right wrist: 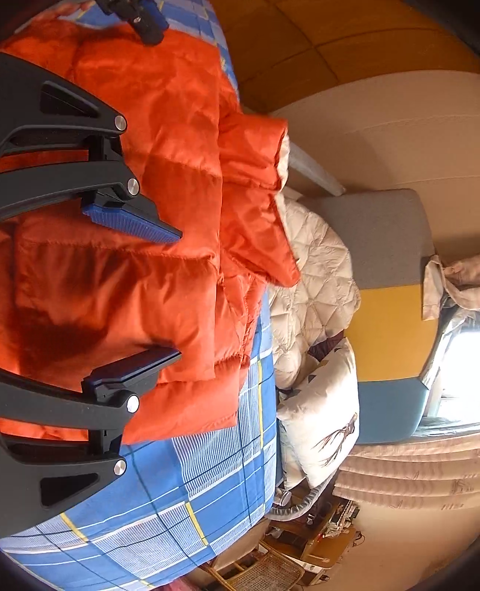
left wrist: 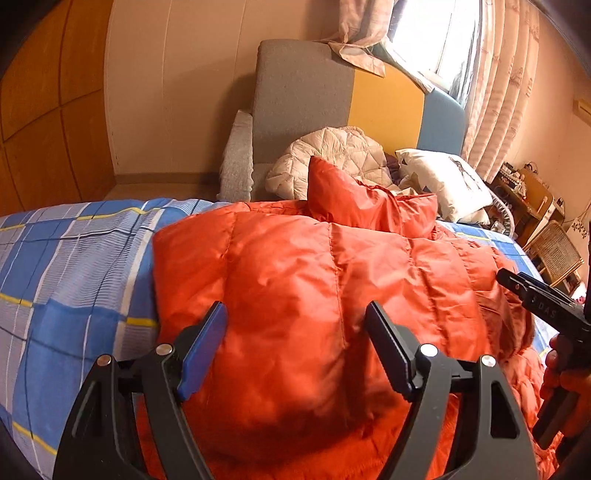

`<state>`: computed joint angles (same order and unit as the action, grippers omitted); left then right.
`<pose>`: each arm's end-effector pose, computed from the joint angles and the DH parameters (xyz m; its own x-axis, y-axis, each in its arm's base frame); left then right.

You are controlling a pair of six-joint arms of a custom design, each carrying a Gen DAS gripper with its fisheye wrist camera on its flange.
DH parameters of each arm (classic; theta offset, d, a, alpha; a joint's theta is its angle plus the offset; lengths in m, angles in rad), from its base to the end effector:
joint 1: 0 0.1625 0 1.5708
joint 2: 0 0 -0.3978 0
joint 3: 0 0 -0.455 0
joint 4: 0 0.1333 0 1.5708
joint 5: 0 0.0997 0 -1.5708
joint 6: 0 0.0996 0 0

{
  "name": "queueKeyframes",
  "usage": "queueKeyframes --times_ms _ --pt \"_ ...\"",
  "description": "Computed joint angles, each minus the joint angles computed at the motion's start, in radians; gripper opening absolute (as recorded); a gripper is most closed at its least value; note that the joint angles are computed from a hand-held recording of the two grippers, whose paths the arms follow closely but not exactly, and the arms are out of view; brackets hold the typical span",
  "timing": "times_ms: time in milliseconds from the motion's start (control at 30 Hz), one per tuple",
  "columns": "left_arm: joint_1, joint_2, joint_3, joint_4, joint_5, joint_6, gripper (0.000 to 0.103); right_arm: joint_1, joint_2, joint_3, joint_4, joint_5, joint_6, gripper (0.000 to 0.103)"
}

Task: Fold large clothes

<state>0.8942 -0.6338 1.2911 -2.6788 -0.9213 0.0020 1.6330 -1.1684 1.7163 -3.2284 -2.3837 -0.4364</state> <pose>-0.3532 -0.7489 0.0921 -0.7848 0.2946 -0.5453 0.5652 0.7013 -0.4345 0.1012 -0.6448 0.3503 -0.6467 0.3619 0.6714 -0.3321 0.6588 -0.6750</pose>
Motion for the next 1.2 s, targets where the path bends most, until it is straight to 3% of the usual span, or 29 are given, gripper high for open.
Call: queueKeyframes --times_ms 267,467,600,667,767,900,1200 --pt "0.034 0.072 -0.094 0.09 -0.023 -0.015 0.077 -0.044 0.053 -0.044 0.018 -0.031 -0.041 0.061" --pt "0.055 0.089 -0.086 0.05 -0.041 -0.004 0.077 -0.067 0.097 -0.059 -0.022 -0.039 -0.11 0.062" --pt "0.048 0.102 -0.107 0.091 -0.008 -0.015 0.078 -0.063 0.114 -0.076 -0.005 -0.074 -0.11 0.062" --pt "0.042 0.083 -0.097 0.113 0.001 -0.046 0.077 -0.053 0.104 -0.079 0.038 -0.099 -0.082 0.068" --pt "0.025 0.027 -0.029 0.084 0.019 -0.065 0.084 -0.041 0.04 -0.039 0.105 -0.07 0.01 0.079" --pt "0.001 -0.09 0.122 0.036 0.035 -0.074 0.084 -0.015 -0.07 0.072 0.127 -0.047 0.056 0.079" --pt "-0.028 -0.427 0.514 -0.022 -0.027 -0.112 0.083 0.004 -0.423 0.352 0.387 -0.054 0.166 0.079"
